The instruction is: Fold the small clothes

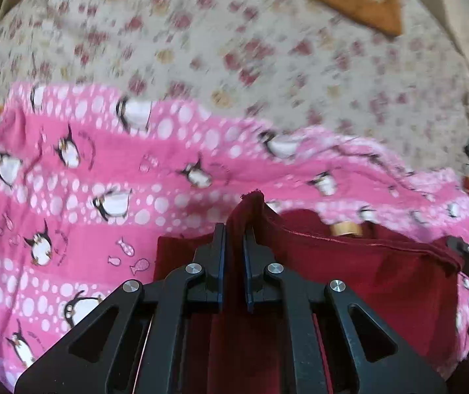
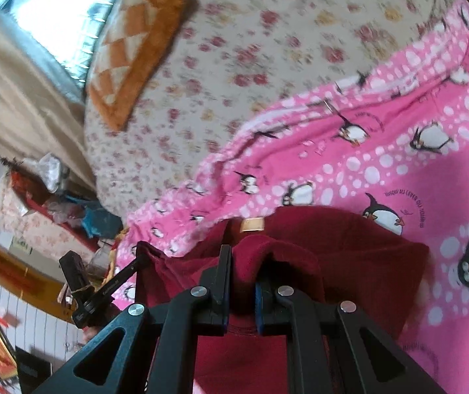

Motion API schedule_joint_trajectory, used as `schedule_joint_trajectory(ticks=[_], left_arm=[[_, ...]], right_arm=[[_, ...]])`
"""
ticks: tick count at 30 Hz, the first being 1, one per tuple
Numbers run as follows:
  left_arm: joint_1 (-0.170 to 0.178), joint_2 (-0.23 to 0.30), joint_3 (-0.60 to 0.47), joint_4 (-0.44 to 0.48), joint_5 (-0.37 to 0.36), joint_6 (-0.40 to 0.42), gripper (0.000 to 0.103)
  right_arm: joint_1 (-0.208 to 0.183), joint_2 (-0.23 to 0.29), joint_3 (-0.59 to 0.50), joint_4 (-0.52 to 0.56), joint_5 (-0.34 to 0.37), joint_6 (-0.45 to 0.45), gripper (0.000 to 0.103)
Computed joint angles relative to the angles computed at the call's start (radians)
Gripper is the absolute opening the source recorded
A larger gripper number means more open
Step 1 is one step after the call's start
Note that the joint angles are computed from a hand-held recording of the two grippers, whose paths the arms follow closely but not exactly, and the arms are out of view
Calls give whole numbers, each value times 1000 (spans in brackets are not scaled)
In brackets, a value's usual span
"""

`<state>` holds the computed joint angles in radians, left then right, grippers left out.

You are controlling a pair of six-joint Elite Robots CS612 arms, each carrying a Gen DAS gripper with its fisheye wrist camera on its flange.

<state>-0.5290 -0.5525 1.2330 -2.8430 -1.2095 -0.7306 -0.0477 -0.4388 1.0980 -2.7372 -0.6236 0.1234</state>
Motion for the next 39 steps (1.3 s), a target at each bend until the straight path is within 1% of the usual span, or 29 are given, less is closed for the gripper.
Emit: schedule_joint_trajectory(ticks=[1, 2, 4, 5, 6, 7, 9, 10, 11, 12, 13, 14, 16, 17, 18, 19, 20, 21, 23, 24, 26, 27, 29, 30, 32, 34, 36, 38, 39], left_arm=[[4, 10, -13, 24, -6, -18, 8], [11, 23, -30, 56, -33, -37, 8], [18, 34, -39, 85, -66, -75, 9], [25, 37, -38, 83, -98, -102, 10], [27, 37, -33, 74, -109, -114, 13], [29, 34, -23, 55, -115, -126, 18], [32, 19, 2, 27, -117, -132, 24], [32, 13, 11, 22, -113, -133, 28], [32, 4, 24, 11, -105, -137, 31], [31, -7, 41, -5, -90, -145, 39], [28, -20, 61, -31, -71, -158, 44], [28, -27, 73, -53, -64, -163, 46], [22, -41, 104, -113, -64, -163, 46], [17, -48, 115, -130, -65, -159, 46], [11, -52, 123, -141, -63, -155, 46], [3, -55, 132, -149, -58, -153, 46], [-5, -56, 138, -145, -54, -152, 46], [-10, -56, 142, -134, -60, -151, 46], [-12, -45, 131, -101, -100, -140, 46], [-13, -38, 123, -71, -106, -134, 46], [-16, -30, 116, -42, -96, -121, 49], [-13, -26, 114, -42, -105, -117, 49], [-9, -21, 109, -51, -113, -117, 51], [-8, -22, 108, -50, -116, -123, 51], [-5, -24, 110, -49, -126, -139, 51], [-8, -38, 130, -62, -124, -153, 51], [-14, -62, 168, -93, -123, -157, 51], [-19, -82, 206, -133, -127, -156, 51], [-22, -96, 233, -161, -130, -156, 52]], right_arm=[[4, 13, -21, 28, -16, -10, 10], [10, 26, -45, 65, -39, -20, 10], [15, 47, -80, 126, -71, -15, 18], [14, 63, -103, 163, -60, 0, 23], [11, 71, -111, 171, -46, 13, 25], [6, 80, -116, 158, -21, 47, 26], [-3, 80, -108, 117, 3, 85, 32], [-9, 75, -96, 76, 2, 114, 41], [-11, 66, -78, 30, -21, 144, 50], [-15, 49, -51, -29, -73, 178, 53], [-16, 38, -36, -53, -98, 188, 55], [-20, 28, -22, -77, -102, 189, 55], [-26, 15, 0, -116, -52, 153, 55], [-22, 3, 13, -117, -44, 106, 55], [-14, -12, 27, -104, -49, 40, 55], [-1, -28, 40, -74, -62, -46, 55], [9, -38, 48, -46, -75, -109, 52], [25, -50, 53, -1, -111, -192, 51], [51, -57, 47, 52, -195, -276, 48], [65, -52, 37, 64, -251, -301, 48], [77, -33, 13, 73, -322, -284, 47], [81, -16, -10, 74, -371, -245, 47], [80, 6, -39, 73, -419, -185, 45], [79, 18, -56, 82, -427, -171, 44], [74, 30, -77, 104, -416, -157, 44], [70, 27, -75, 99, -397, -142, 44], [64, -7, -20, 63, -378, -154, 44], [51, -43, 41, 24, -345, -175, 46], [42, -71, 87, 0, -320, -197, 47]])
